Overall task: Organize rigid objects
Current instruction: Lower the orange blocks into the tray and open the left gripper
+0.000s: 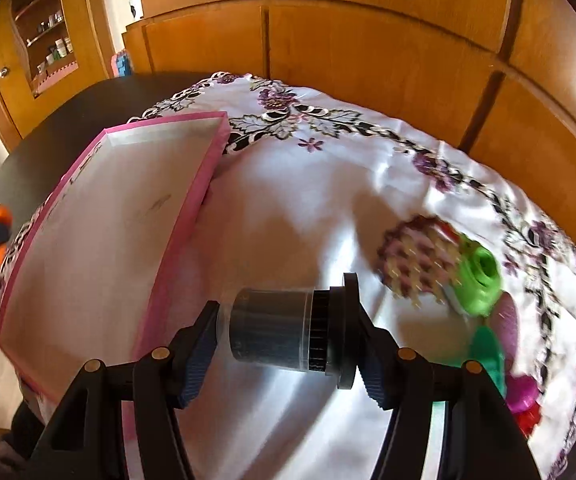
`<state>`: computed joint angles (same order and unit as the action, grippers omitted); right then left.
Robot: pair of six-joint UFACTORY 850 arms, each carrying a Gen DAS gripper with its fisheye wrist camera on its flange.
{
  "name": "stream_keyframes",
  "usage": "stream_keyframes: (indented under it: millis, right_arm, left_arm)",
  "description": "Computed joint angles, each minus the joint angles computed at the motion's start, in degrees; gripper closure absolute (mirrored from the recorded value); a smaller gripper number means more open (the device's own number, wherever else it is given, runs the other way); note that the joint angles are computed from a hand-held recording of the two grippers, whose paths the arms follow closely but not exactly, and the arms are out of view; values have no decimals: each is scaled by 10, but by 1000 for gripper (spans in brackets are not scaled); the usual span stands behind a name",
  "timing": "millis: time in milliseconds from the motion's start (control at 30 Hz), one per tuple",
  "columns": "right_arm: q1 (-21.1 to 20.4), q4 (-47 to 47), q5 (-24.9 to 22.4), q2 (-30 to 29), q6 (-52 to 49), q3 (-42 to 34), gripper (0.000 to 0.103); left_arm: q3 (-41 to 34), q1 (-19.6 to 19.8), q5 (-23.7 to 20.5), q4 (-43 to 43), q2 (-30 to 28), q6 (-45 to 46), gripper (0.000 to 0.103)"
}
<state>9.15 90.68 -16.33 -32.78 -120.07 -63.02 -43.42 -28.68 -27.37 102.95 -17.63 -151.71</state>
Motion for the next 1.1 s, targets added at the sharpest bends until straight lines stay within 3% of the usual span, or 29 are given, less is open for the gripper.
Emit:
stream_keyframes:
  millis: [200, 367, 600, 667, 767, 867, 967, 1100]
  right_arm:
    - [-22, -5, -2, 14, 18, 19, 40]
    - [-22, -36, 9, 3, 61, 17, 40]
    - [-21, -7, 9, -3, 38, 14, 40]
    - [-22, -1, 7, -4, 34, 14, 40]
    - [-25, 16, 1, -4, 17, 17, 40]
    - [-28, 20, -8, -5, 17, 17, 40]
    - [-30, 31, -13, -5, 9, 18, 40]
    - [-31, 50, -15, -4, -9, 23, 40]
  left_arm:
    - [-53, 49, 31, 6, -46, 43, 42]
    - [-110, 75, 16, -78, -95, 159, 42]
    - [-169, 103, 25, -163, -148, 241, 42]
    - [-175, 107, 24, -180, -154, 248, 37]
    - [-162, 100, 6, -171, -142, 223, 34]
    - [-135, 73, -34, -153, -109, 192, 33]
    - [-98, 40, -79, -118, -68, 137, 25]
    - [-69, -2, -129, -127, -32, 128, 25]
